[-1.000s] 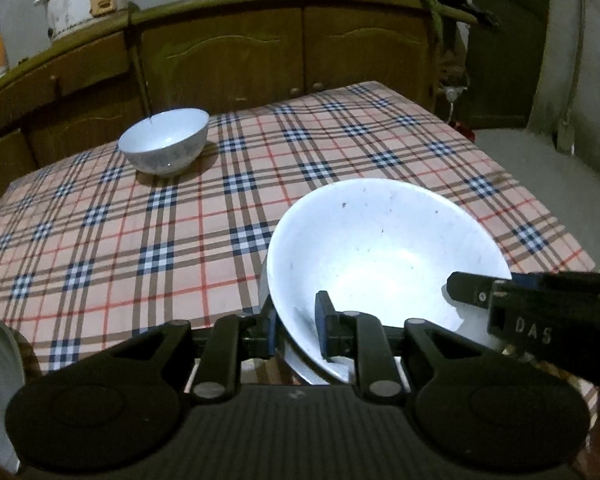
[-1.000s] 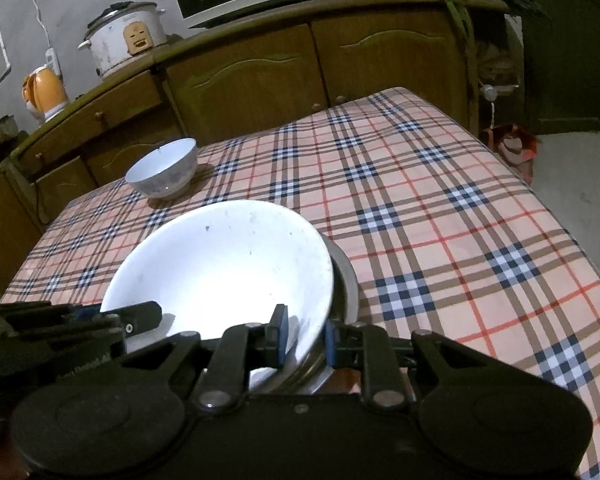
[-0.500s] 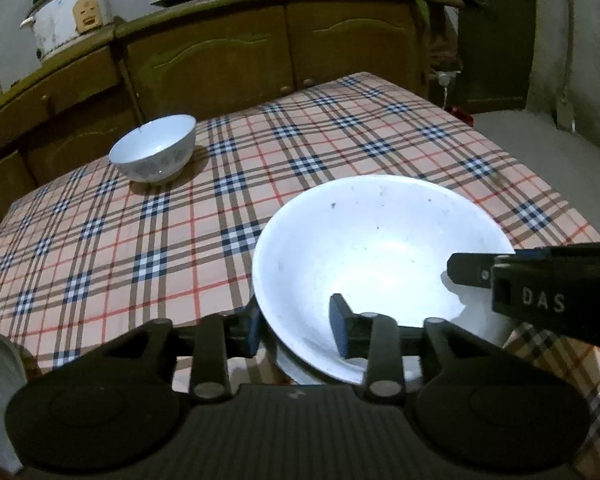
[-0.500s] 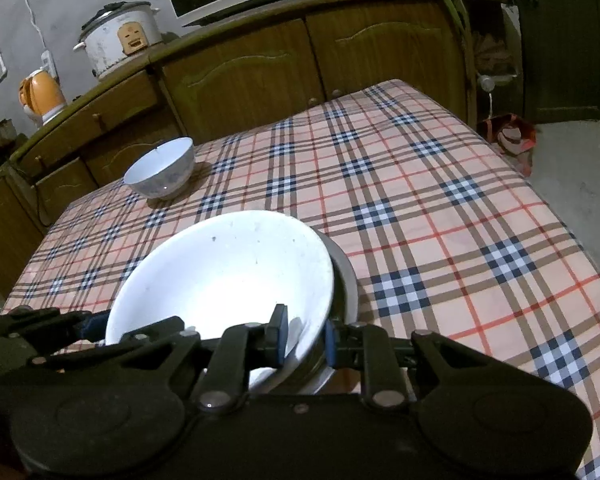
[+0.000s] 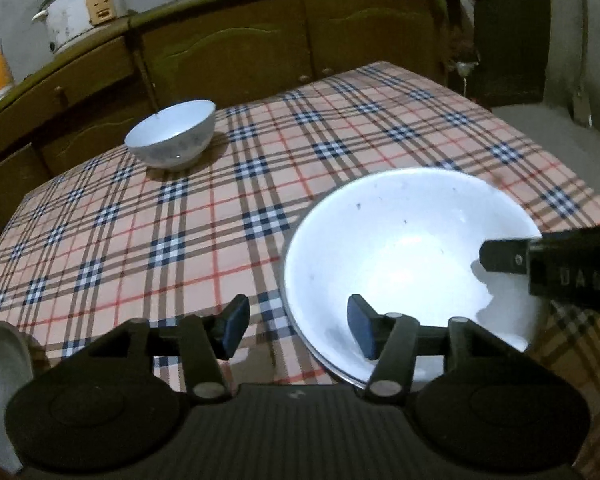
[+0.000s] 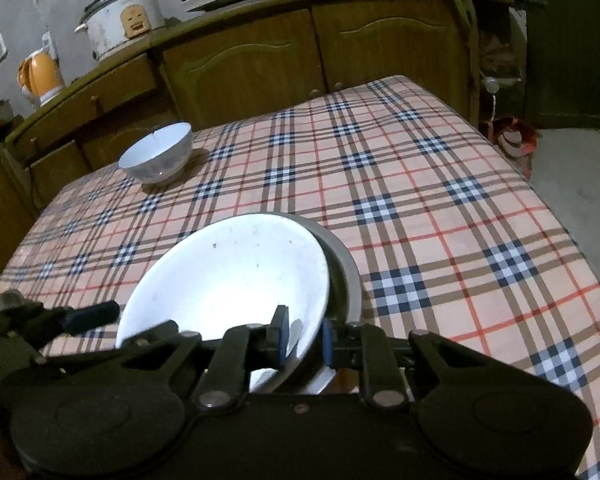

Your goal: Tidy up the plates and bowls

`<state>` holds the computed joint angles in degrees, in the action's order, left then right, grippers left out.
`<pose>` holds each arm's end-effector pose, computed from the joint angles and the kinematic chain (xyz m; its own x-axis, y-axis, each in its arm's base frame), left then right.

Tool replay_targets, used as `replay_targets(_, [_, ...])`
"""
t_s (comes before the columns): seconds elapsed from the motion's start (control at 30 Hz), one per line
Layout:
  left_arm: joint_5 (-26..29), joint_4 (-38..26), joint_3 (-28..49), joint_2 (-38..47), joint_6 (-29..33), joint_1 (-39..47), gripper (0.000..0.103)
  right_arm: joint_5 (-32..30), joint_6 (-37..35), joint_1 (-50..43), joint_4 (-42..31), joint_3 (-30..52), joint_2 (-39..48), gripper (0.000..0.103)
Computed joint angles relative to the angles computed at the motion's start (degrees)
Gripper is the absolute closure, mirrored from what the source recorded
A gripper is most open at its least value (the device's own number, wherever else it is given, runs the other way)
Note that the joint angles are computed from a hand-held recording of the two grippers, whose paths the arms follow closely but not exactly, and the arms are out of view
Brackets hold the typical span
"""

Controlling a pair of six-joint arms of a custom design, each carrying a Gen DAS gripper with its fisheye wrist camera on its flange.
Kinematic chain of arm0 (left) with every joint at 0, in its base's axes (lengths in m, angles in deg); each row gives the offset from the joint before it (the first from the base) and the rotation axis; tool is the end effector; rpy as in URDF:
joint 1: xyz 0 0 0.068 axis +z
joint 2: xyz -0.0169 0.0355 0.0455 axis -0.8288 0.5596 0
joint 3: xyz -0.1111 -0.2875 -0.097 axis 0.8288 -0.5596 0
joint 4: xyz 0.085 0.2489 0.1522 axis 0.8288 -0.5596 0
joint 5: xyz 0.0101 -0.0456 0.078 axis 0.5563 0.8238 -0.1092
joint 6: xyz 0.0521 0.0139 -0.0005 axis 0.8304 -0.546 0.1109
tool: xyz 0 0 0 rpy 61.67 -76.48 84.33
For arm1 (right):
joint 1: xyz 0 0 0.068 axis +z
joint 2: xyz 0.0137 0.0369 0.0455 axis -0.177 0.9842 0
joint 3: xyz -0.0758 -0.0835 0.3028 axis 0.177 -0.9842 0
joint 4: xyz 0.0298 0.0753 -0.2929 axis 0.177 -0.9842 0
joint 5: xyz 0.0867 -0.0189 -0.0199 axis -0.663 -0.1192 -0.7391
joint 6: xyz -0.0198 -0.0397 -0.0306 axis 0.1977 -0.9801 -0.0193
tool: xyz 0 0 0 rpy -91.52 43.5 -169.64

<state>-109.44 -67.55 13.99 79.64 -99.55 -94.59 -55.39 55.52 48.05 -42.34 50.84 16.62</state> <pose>0.1525 -0.1019 0.1424 -0.6624 0.2271 -0.7139 0.1727 0.9736 0.1495 0.1676 0.2339 0.1309 -0.6682 0.1656 -0.7253 -0.0144 0.9719 0.2351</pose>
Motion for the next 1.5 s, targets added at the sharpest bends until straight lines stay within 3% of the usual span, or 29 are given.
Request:
replay_targets(0.2, [5.39, -2.3, 0.66, -4.9, -1.72, 4.42, 0.045, 4.59, -2.03, 1.29, -6.23, 3.2, 0.01, 0.076])
replay_targets(0.27, [6.62, -3.11, 1.06, -6.01, -2.54, 5.49, 0.044, 8.44, -1.47, 2.15, -9.73, 4.32, -0.33, 0.059])
replay_targets(0.3, [7.17, -3.75, 1.35, -6.59, -2.97, 6.11, 0.043, 9.72, -1.43, 2.29, -10.65, 4.46, -0.77, 0.058])
replay_targets(0.47, [9.76, -6.3, 2.74, -9.12, -4.34, 9.0, 0.042, 8.78, -2.92, 1.01, -7.46, 2.42, -4.95, 0.056])
replay_targets(0.53, [10.55, -7.69, 3.43, -10.28, -4.38, 10.36, 0.041, 8.86, -3.57, 1.15, -7.22, 2.9, -5.61, 0.05])
replay_targets(0.6, [10.92, -9.13, 4.1, -11.56, -4.01, 11.78, 0.04, 9.23, -4.77, 1.47, -6.54, 3.92, -5.57, 0.035])
replay_targets(0.77, [12.12, -11.63, 5.46, -14.41, -1.74, 16.21, 0.037, 9.3, -6.59, 1.57, -5.82, 7.91, -3.86, 0.023])
replay_targets(1.2, [18.7, -10.44, 7.55, -13.82, 4.75, 29.66, 0.035, 2.35, -9.65, -0.74, -6.51, 18.3, 2.75, 0.023])
replay_targets(1.5, [24.02, -4.91, 10.6, -4.87, 8.64, 39.51, 0.034, -2.25, -14.24, -4.44, -5.23, 25.59, 8.12, 0.023])
